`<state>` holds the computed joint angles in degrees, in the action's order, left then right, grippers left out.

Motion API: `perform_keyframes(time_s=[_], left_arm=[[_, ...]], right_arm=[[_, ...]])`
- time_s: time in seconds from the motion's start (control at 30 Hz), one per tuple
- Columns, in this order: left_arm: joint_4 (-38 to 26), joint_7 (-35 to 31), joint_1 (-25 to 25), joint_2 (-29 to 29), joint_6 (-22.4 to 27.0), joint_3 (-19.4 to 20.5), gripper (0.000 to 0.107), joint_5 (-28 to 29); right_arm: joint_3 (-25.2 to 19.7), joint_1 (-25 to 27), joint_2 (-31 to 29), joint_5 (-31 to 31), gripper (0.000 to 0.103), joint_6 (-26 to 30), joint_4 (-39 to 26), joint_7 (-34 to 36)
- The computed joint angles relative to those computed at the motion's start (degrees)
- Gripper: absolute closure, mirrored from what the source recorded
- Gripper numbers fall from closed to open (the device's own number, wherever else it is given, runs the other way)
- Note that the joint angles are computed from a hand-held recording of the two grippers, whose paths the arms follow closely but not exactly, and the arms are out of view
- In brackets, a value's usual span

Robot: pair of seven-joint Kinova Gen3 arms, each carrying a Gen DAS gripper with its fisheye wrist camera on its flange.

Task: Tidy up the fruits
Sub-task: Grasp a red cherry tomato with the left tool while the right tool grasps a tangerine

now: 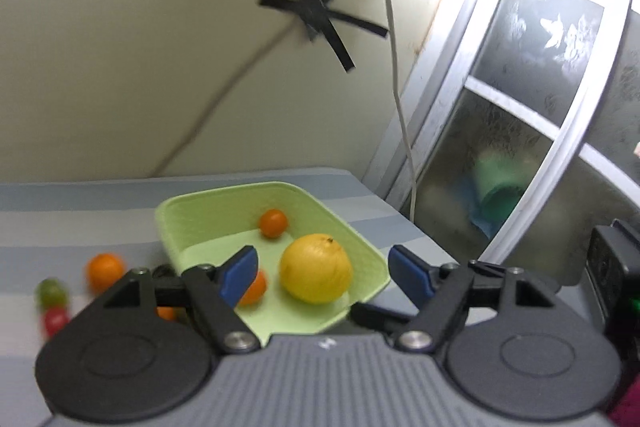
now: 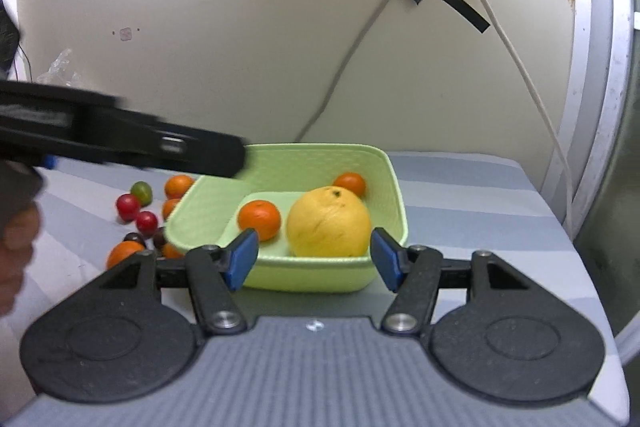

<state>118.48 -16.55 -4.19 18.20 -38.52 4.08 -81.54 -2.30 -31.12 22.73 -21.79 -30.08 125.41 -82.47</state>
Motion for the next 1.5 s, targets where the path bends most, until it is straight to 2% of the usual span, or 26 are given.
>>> perform_keyframes(time_s=[0.13,0.27,0.33,0.4,0.47,0.53,0.63,0.8,1.03,1.13,1.27,1.37,1.5], left_arm=[[6.8,-4.6,-5.7,-3.5,-5.4,-3.0,0.033,1.4],[12.3,-9.2,-11.3,-5.0,-8.2,-6.1,0.033,1.8],[13.9,-10.6,-13.7,-5.1,-8.9,-7.1,0.033,1.5],[14.8,-11.3,-16.0,-4.3,-9.9,-7.8,0.033,0.5],[15.3,-11.8,-18.1,-3.0,-11.0,-8.2,0.033,-0.5],[15.2,-11.8,-19.9,-1.4,-12.0,-8.3,0.033,-1.8],[13.9,-11.0,-21.0,0.7,-12.4,-8.0,0.035,-2.9],[9.2,-7.7,-19.9,2.5,-10.1,-7.1,0.037,-3.9],[1.3,-4.3,-13.7,5.8,-3.2,-5.5,0.038,-3.6],[-1.0,-3.2,-11.2,7.4,-0.1,-5.2,0.044,-3.9],[-3.3,0.8,-9.7,9.3,3.1,-4.6,0.065,-5.7],[-2.9,-0.4,-10.4,10.1,1.2,-4.9,0.079,-4.7],[-1.6,-1.7,-10.6,9.3,0.6,-5.3,0.079,-4.1]], right_arm=[[-0.4,-2.0,-1.3,-1.9,0.039,-1.6,2.1,0.8],[-2.4,-2.9,-1.7,-1.6,0.041,-2.2,3.5,-0.2],[-3.6,-3.4,-1.1,-0.5,0.047,-2.7,3.6,-1.2],[-4.7,-3.7,-0.3,1.4,0.054,-2.3,3.1,-2.2],[-4.7,-5.4,0.9,1.8,0.056,-2.2,2.0,-1.7],[-3.7,-8.1,2.3,0.2,0.061,-2.6,0.8,0.1],[-2.8,-10.1,4.0,-1.3,0.062,-0.7,-2.3,1.7],[-0.8,-12.8,5.8,-3.7,0.061,0.5,-5.2,3.7],[1.3,-14.4,7.4,-6.9,0.061,3.0,-8.3,5.8],[2.1,-15.2,8.0,-8.0,0.060,3.1,-9.0,6.7],[2.3,-14.7,8.6,-8.2,0.060,4.7,-10.2,7.1],[2.1,-14.0,9.0,-7.3,0.061,6.0,-11.0,6.4],[1.9,-13.9,9.1,-6.3,0.064,4.9,-10.4,5.2]])
